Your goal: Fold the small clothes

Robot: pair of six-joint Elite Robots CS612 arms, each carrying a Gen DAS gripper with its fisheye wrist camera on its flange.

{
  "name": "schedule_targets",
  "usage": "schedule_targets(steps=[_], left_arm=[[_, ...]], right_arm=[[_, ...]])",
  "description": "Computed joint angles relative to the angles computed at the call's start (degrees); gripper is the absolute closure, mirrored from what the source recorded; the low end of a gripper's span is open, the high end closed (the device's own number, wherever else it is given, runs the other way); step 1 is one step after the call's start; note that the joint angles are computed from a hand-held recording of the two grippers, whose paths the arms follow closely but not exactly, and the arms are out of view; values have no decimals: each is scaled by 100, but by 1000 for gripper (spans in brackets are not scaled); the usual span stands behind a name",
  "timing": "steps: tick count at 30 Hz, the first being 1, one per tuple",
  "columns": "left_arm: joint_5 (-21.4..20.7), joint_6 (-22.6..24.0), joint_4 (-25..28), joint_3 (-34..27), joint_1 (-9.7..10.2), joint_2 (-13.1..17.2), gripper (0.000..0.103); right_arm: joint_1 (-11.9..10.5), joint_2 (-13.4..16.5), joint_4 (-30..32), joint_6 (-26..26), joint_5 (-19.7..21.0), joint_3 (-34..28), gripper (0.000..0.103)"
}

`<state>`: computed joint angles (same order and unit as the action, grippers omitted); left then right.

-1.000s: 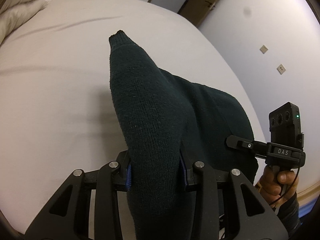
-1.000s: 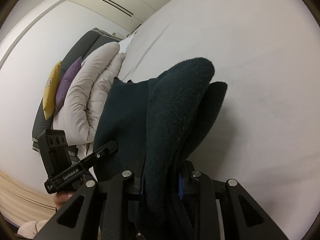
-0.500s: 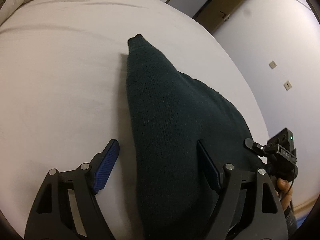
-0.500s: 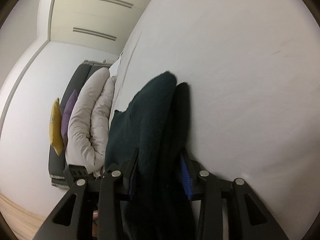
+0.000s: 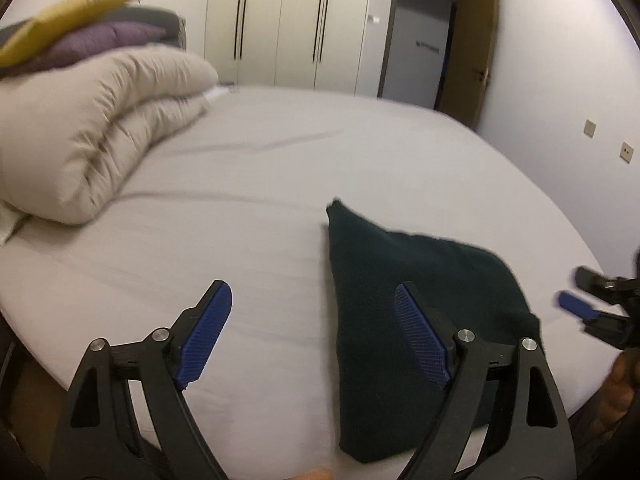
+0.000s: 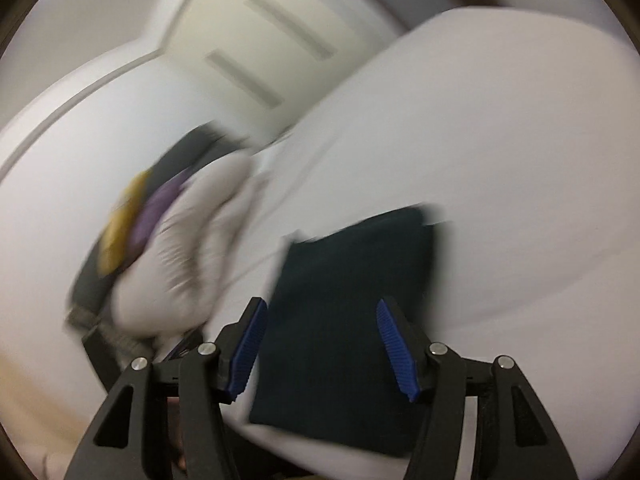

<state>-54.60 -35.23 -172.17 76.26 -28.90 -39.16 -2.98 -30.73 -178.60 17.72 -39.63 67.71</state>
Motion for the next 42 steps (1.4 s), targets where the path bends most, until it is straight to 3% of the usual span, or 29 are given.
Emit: schedule_targets(steps=[2,4,6,8,9,10,12,13,15,16,17,18,19,20,22,23,25,27,29,30,33,36,39,42], left_arm=[[271,72,-254,223,-87,-126,7],[530,233,-671,394,-176,-214,6],[823,366,-989,463,-244,-236,0],[1014,430,-1255,568,-310,-301,0],[1054,424,-1412,578,-329,-299,0],[1071,371,-1452,585,-327,-321,0],[1219,240,-1436,618,-363,-378,0],[1269,353,-1520,616,-383,-379,0],[1178,843,-1638,659,-410,-420,0],[1096,984,-1552,676,-411,-454,0],[1119,1087,-1460,672,-422,-473,0],[1265,1112,-1399,670,-450,-482,0],[1356,1046,-1347,673,-465,-489,0],[1313,973,-1267,688,-462,-521,0],[1010,839,-976,712,-432,-618,0],[974,790,-759,696,-432,-652,0],[1167,709,-275,617,-466,-681,0],[1188,885,-284,577,-479,-676,0],[1212,850,-166,525,-480,-679,0],[1159,673,183,465,-472,-697,0],[864,639,832,320,-464,-692,0],[801,580,1183,257,-507,-648,0],[287,275,1240,295,-486,-645,0],[68,322,1407,202,-484,-576,0]], right_arm=[[70,148,655,-370,341,-286,43],[128,375,1372,-406,281,-662,43],[116,575,1751,-166,234,-906,55],[31,777,1364,349,426,-988,78],[-14,861,1152,570,592,-1015,83],[-63,971,963,819,770,-1078,98],[-127,1061,763,1109,852,-1085,103],[-170,1132,424,1426,997,-1087,103],[-204,974,138,1385,833,-779,103],[-204,810,116,1113,657,-547,93],[-200,670,126,865,502,-366,74],[-190,537,136,616,326,-210,65],[-182,356,54,369,62,12,44],[-159,139,-142,161,-380,292,30],[-103,-141,-685,-92,-1088,656,25],[-119,-282,-889,-294,-1246,830,21],[-55,-519,-1306,-618,-1760,1088,12],[15,-688,-1983,-709,-2306,1353,0],[26,-773,-2721,-696,-2493,1530,0],[47,-823,-2965,-753,-2571,1596,0],[152,-1014,-2918,-1048,-3011,1737,0],[222,-1201,-2619,-1107,-3206,1841,0],[281,-1376,-1798,-1288,-3145,1869,0],[366,-1511,-1080,-1457,-3496,1929,0]])
